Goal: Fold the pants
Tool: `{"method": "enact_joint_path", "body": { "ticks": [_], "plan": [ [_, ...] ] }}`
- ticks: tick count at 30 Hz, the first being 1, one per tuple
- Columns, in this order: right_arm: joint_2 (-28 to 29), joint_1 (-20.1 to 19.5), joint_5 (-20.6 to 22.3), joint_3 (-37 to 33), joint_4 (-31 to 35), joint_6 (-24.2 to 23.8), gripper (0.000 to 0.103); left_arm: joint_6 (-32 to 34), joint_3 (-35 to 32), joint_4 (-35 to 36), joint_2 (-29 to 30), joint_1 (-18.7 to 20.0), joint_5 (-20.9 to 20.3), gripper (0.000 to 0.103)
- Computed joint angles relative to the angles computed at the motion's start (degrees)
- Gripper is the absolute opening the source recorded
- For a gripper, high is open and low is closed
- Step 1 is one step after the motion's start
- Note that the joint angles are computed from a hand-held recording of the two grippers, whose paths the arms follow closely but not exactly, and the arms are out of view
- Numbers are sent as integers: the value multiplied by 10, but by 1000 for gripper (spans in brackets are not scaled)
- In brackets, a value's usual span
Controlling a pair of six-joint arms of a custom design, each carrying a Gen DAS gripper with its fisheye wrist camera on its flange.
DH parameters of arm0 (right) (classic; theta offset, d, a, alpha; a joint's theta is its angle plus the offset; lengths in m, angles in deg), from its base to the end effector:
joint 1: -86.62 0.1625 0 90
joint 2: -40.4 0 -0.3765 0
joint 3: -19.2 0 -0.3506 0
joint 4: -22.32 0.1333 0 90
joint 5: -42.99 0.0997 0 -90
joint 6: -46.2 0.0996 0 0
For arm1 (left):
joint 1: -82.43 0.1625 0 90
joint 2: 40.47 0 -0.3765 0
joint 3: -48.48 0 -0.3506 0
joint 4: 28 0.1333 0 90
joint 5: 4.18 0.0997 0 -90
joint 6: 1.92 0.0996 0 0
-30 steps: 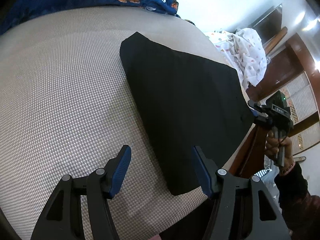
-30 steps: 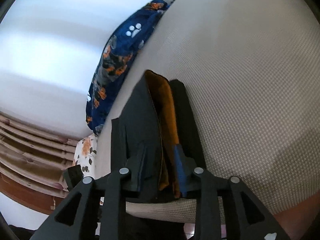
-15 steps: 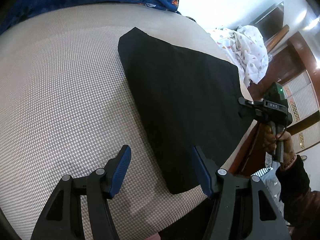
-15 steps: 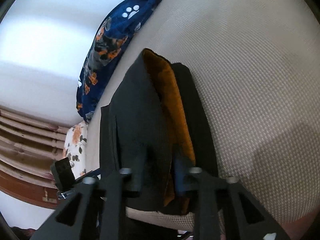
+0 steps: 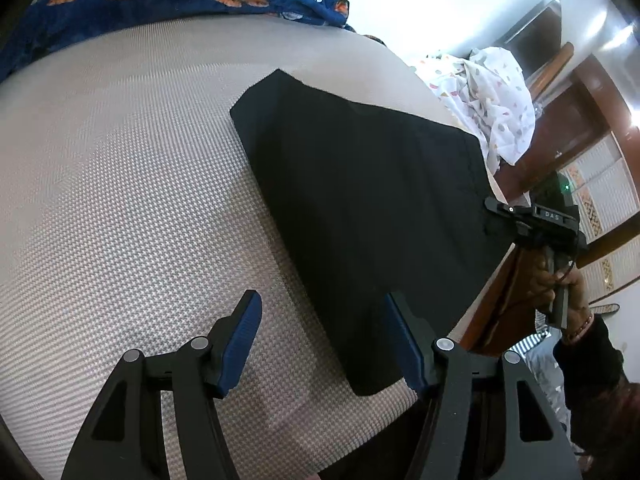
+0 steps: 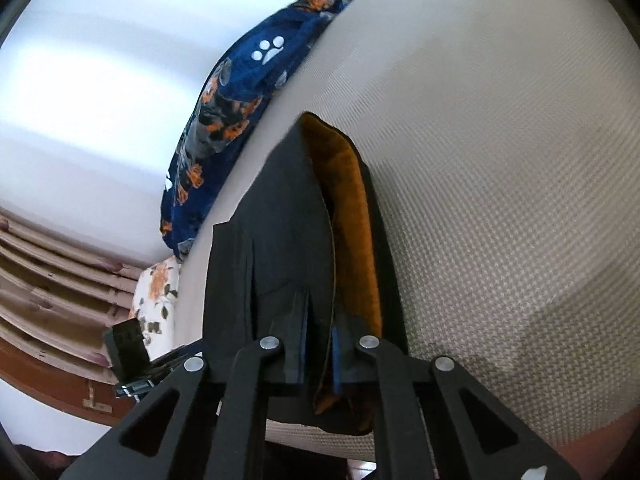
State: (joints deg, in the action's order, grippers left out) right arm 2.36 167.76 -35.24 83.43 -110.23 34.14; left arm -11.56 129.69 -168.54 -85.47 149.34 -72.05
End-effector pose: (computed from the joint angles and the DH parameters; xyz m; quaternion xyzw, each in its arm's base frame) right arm 0.0387 -0.7492 0.1743 -0.0421 0.9838 -0.1576 0.0741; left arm -0.1051 -0.6820 0.1569 0.0903 0.9698 -0.1711 0.1482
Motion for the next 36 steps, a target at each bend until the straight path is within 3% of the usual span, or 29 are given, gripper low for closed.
{"method": "enact_joint_path", "body": {
  "ticks": [4, 6, 8, 10, 13, 20, 22, 25, 30, 31, 32, 36],
  "plan": [
    [-9, -11, 19, 8, -16, 29, 24, -1, -13, 7, 5, 10, -29, 64],
    [-16, -11, 8, 11, -25, 28, 27, 6, -16, 3, 5, 14, -40, 64],
    [-17, -5, -23, 3, -14, 15, 43, 10, -34, 13, 12, 26, -77, 64],
    [-10, 4, -56, -12, 6, -8, 43, 7, -55, 25, 23, 38, -111, 64],
    [11, 11, -73, -46, 48, -33, 43, 20, -95, 47, 48, 53, -145, 64],
    [52, 34, -128, -125, 137, -92, 47, 26, -167, 73, 91, 101, -296, 64],
    [63, 35, -127, -148, 165, -101, 47, 34, -189, 86, 105, 105, -321, 64],
    [79, 31, -105, -179, 202, -96, 46, 59, -226, 124, 125, 99, -316, 65],
    [90, 21, -51, -190, 232, -83, 40, 72, -213, 122, 122, 87, -282, 63],
    [89, 18, -45, -184, 228, -77, 36, 73, -206, 112, 120, 81, -261, 51],
    [82, 16, -42, -169, 216, -75, 33, 66, -196, 100, 117, 73, -231, 31],
    [57, 15, -39, -111, 154, -51, 28, 39, -156, 60, 101, 62, -190, 23]
  ]
}}
